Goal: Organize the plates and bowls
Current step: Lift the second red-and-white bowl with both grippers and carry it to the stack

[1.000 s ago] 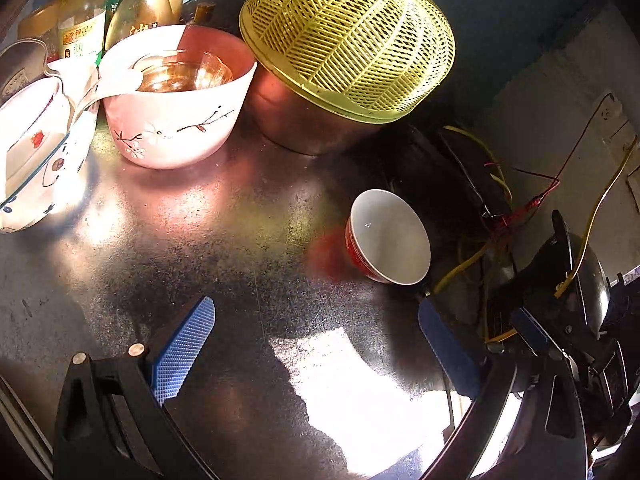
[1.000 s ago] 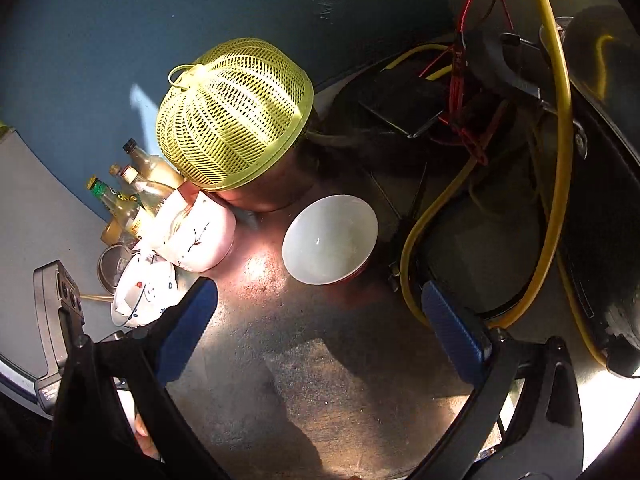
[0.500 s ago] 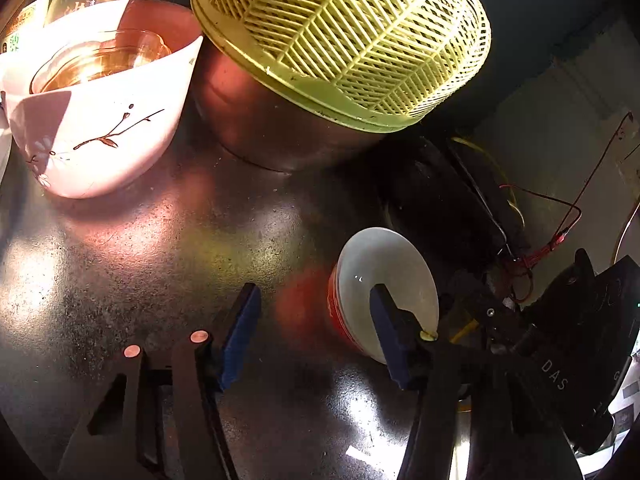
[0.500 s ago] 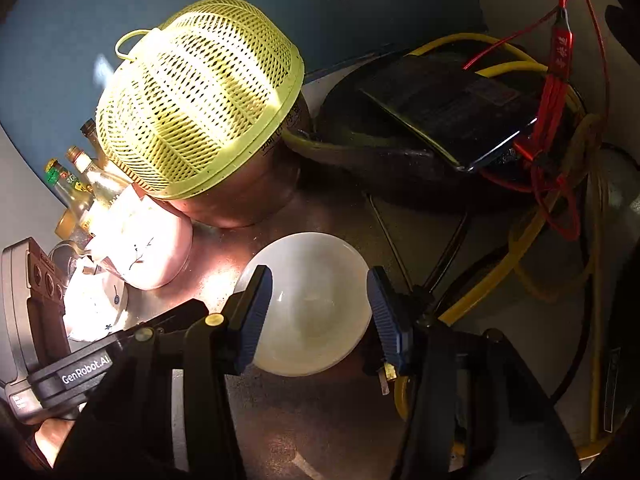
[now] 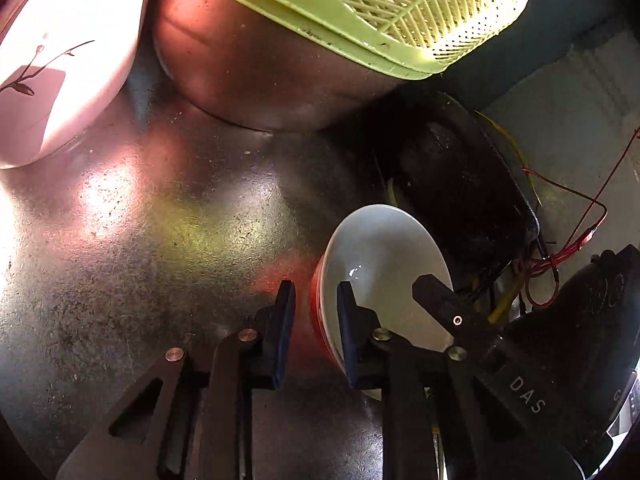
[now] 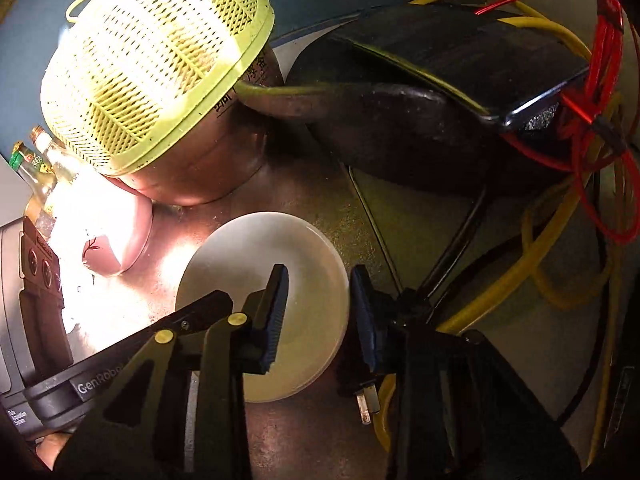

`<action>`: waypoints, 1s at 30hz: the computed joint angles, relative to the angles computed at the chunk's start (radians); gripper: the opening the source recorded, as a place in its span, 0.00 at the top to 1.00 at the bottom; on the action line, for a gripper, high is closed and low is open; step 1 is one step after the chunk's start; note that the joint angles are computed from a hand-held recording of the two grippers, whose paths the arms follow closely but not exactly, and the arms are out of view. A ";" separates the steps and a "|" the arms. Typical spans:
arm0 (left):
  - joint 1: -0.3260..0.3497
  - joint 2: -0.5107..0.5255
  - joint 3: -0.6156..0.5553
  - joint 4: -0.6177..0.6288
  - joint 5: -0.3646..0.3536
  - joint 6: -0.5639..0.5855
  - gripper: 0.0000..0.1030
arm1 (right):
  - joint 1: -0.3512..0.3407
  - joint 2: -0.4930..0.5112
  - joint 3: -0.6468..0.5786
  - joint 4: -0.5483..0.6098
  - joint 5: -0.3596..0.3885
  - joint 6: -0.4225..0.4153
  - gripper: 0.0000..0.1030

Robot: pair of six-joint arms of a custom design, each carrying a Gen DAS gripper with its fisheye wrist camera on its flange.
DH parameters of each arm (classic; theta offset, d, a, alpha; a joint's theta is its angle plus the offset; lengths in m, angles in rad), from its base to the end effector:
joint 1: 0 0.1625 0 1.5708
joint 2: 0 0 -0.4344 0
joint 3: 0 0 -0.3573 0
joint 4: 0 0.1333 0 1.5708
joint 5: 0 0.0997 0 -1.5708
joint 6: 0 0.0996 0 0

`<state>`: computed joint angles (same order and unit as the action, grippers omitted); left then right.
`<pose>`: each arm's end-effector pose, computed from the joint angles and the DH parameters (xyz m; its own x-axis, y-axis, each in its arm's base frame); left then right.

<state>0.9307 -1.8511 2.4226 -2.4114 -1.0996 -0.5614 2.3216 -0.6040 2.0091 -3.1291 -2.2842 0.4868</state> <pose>-0.0360 -0.3473 0.3276 -0.9725 -0.0431 -0.2289 0.0686 0.8863 -0.4580 0.4090 -0.3385 -0.0024 -0.8642 -0.0534 0.5002 -0.3054 0.8458 -0.4374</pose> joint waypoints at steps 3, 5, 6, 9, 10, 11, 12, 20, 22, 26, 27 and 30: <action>-0.029 -0.004 0.007 0.021 0.024 -0.013 0.87 | 0.008 0.003 -0.002 0.021 -0.024 0.006 0.79; -0.037 -0.017 0.009 0.045 0.034 -0.030 0.87 | 0.011 -0.004 0.005 0.013 -0.010 0.011 0.87; -0.040 -0.028 0.009 0.056 0.035 -0.036 0.87 | 0.013 -0.007 0.009 0.007 0.002 0.010 0.88; -0.073 -0.080 0.013 0.123 0.062 -0.067 0.87 | 0.033 -0.002 0.003 0.022 0.015 0.015 0.88; -0.089 -0.108 0.014 0.156 0.071 -0.084 0.87 | 0.039 -0.002 0.005 0.020 0.022 0.022 0.88; -0.098 -0.128 0.012 0.180 0.077 -0.091 0.87 | 0.045 -0.002 0.009 0.014 0.032 0.032 0.88; -0.114 -0.152 0.010 0.214 0.085 -0.108 0.87 | 0.051 -0.002 0.015 0.005 0.039 0.042 0.88; -0.247 -0.366 -0.020 0.552 0.132 -0.273 0.87 | 0.112 -0.014 0.047 -0.003 0.107 0.121 0.88; -0.307 -0.425 -0.040 0.675 0.146 -0.347 0.87 | 0.133 -0.022 0.055 -0.002 0.115 0.134 0.88; -0.459 -0.517 -0.080 0.929 0.163 -0.543 0.87 | 0.182 -0.034 0.060 0.030 0.120 0.173 0.88; -0.503 -0.537 -0.095 0.999 0.165 -0.599 0.87 | 0.193 -0.031 0.058 0.034 0.120 0.182 0.88; -0.671 -0.597 -0.152 1.240 0.160 -0.808 0.87 | 0.226 -0.038 0.056 0.055 0.124 0.209 0.88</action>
